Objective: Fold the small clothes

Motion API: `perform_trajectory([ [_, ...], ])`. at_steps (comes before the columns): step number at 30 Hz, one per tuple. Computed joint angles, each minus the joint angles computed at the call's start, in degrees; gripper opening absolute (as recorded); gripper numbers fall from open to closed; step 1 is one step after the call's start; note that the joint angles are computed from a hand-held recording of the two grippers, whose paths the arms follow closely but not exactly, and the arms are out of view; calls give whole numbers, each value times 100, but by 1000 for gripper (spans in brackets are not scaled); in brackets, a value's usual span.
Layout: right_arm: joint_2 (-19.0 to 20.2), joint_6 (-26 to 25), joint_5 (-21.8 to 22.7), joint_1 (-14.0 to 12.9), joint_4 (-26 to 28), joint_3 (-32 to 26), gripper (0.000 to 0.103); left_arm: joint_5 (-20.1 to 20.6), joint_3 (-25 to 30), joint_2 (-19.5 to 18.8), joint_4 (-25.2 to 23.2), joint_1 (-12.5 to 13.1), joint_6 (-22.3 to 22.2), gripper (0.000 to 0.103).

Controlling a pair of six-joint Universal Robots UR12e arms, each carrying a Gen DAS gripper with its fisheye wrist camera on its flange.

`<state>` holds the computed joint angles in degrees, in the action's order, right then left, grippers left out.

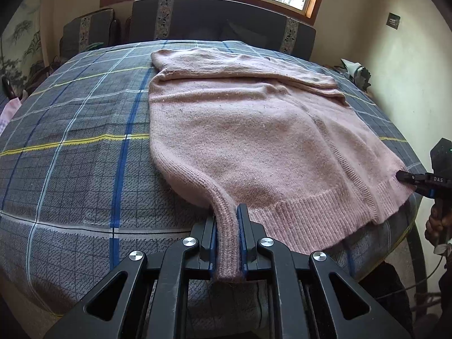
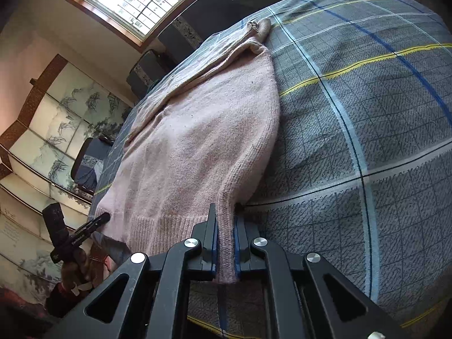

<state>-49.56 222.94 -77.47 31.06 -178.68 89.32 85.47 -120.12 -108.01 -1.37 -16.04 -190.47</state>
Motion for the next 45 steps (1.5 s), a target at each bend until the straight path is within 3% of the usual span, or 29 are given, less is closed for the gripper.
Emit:
perform_trajectory([
  [3,29,378,275,-53,-571,87,8,-145,6,8,129,36,46,10],
  [8,121,927,604,-161,-1486,17,7,-984,72,53,329,340,-509,9],
  [15,269,1285,732,-304,-1979,-401,7,-1502,426,-26,498,606,-1027,9],
  [21,454,1301,623,-491,-1691,-984,7,-1704,1017,-310,520,807,-1518,9],
  [33,1218,1135,500,-716,-160,-2673,7,-987,2324,-1193,61,795,-1703,9],
  [45,1816,1493,457,-834,344,-3546,7,-461,2936,-1616,3,893,-2097,7],
])
